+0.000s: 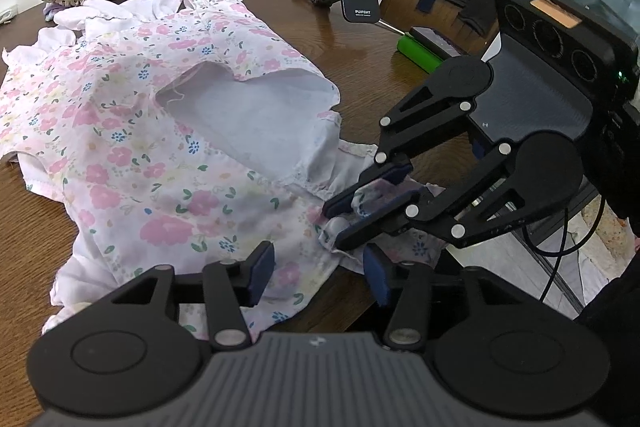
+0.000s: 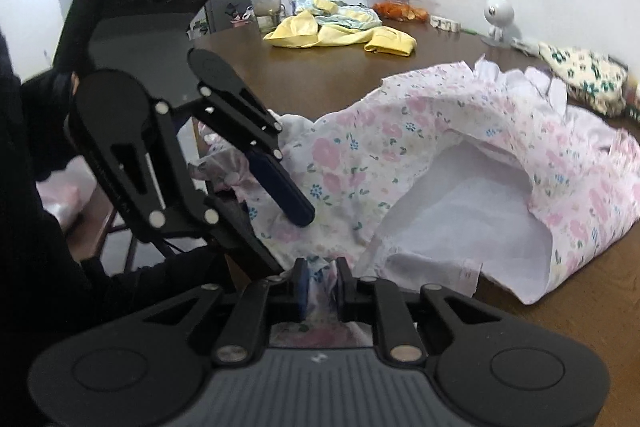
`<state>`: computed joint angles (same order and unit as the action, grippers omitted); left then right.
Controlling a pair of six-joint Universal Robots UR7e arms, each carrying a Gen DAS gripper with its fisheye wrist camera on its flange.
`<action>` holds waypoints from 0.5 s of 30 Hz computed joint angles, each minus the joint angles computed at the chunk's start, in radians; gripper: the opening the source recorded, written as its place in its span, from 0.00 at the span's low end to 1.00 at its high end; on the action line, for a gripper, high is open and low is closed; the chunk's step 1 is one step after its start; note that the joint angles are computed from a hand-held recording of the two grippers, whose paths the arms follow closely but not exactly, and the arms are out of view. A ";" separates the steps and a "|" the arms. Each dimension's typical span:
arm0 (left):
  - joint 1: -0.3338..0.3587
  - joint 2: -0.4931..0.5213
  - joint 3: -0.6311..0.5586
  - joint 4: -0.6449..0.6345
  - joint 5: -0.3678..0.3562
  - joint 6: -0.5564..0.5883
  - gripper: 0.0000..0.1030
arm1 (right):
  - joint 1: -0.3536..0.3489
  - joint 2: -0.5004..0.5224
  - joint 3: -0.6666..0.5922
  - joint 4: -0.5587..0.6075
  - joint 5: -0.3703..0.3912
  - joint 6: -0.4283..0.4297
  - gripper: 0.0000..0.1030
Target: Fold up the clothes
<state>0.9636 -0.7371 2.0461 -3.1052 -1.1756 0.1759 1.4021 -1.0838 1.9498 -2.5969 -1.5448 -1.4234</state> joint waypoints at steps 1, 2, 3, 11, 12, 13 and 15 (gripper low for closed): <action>0.000 0.000 0.000 0.000 0.000 0.000 0.49 | 0.002 0.000 0.002 -0.006 -0.004 0.000 0.18; 0.001 0.000 0.000 -0.001 0.000 0.001 0.49 | 0.002 -0.001 0.006 -0.014 -0.007 -0.004 0.18; 0.001 0.000 0.001 -0.001 -0.001 0.001 0.49 | 0.003 -0.001 0.007 -0.015 -0.009 -0.004 0.19; 0.002 -0.002 0.000 0.002 -0.005 0.007 0.52 | -0.006 -0.026 0.013 -0.029 0.061 0.024 0.34; 0.002 -0.002 0.000 0.002 -0.005 0.006 0.52 | -0.008 -0.028 0.019 -0.045 0.070 0.021 0.32; 0.002 -0.002 0.000 0.001 -0.006 0.006 0.52 | -0.011 -0.032 0.027 -0.060 0.085 0.017 0.17; 0.003 -0.003 0.000 0.002 -0.009 0.006 0.52 | -0.019 -0.047 0.038 -0.049 0.120 -0.015 0.00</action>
